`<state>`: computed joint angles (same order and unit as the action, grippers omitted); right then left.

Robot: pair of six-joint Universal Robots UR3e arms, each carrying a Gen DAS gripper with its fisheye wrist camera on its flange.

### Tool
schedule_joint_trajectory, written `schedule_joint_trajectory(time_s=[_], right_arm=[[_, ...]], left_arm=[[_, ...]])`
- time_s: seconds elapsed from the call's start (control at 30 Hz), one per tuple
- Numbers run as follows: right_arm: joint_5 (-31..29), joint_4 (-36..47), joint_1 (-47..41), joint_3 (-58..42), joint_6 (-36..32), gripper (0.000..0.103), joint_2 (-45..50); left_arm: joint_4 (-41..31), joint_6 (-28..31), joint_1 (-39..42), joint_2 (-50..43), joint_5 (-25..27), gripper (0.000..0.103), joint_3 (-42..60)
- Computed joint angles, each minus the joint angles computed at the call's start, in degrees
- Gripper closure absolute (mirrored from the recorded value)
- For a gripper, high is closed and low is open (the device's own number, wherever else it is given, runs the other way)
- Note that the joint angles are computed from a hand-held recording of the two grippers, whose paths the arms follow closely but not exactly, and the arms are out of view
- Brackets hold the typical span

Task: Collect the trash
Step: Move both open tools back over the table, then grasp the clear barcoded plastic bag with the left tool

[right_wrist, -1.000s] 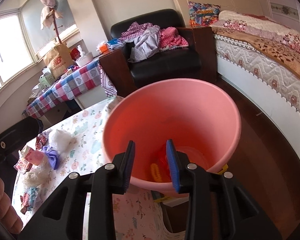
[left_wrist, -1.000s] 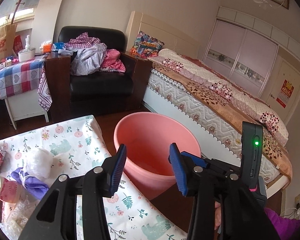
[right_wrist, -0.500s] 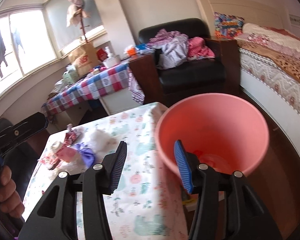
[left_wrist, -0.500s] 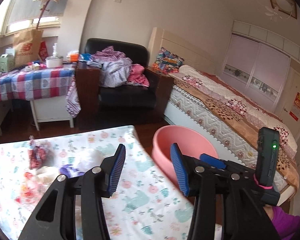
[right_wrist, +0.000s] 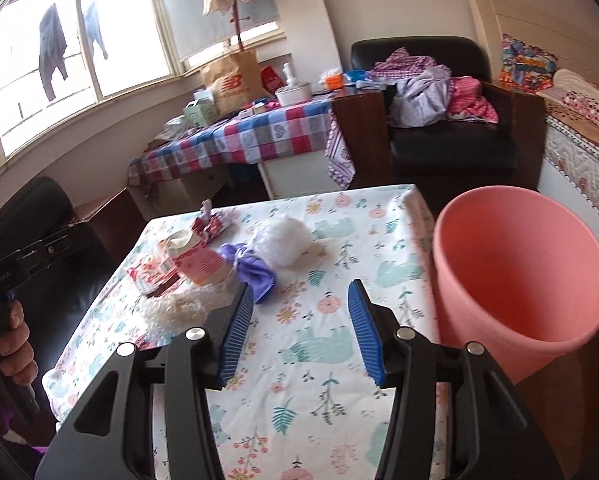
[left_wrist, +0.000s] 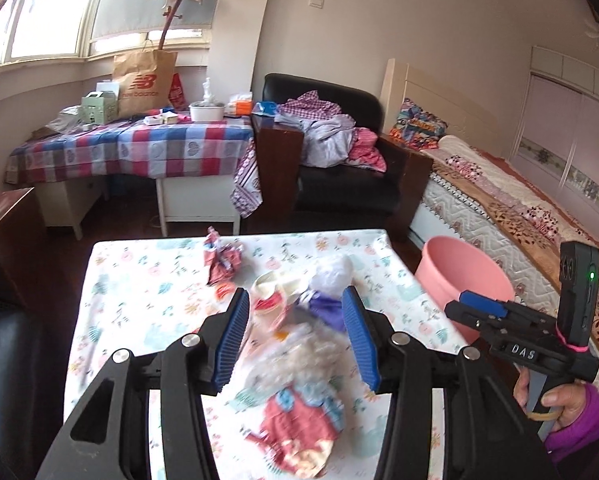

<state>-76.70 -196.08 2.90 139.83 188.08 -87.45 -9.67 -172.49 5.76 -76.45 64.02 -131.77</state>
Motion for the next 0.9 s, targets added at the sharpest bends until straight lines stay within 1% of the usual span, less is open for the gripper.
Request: schedule_joint_trajectory(time_s=[0.13, 0.23, 0.3, 0.4, 0.53, 0.67, 0.9], right_arm=[[0.1, 1.1, 2.1, -2.0, 0.0, 0.053, 1.7], [0.4, 2.2, 3.3, -3.2, -0.2, 0.053, 2.9], [0.6, 2.1, 3.6, -3.4, -0.2, 0.053, 3.6], [1.2, 2.6, 3.8, -4.3, -0.3, 0.053, 4.8], [1.7, 3.6, 4.2, -5.6, -0.3, 0.053, 6.1], [1.9, 4.6, 4.8, -6.9, -0.7, 0.053, 7.1], [2.7, 6.2, 5.7, -9.2, -1.2, 0.053, 8.6]], left_arm=[[-3.6, 4.4, 4.2, 5.7, -1.8, 0.056, -5.3], [-3.2, 6.2, 5.4, 7.1, -0.7, 0.056, -8.5], [-2.0, 6.0, 5.6, 6.5, 0.5, 0.056, -9.6], [0.9, 4.1, 5.3, 3.0, 2.0, 0.056, -9.2], [6.3, 2.0, 4.8, -4.0, 3.6, 0.056, -7.3], [7.3, 0.9, 4.4, -10.7, 3.3, 0.056, -3.4], [11.4, 0.6, 2.9, -21.2, 5.2, 0.056, 1.7]])
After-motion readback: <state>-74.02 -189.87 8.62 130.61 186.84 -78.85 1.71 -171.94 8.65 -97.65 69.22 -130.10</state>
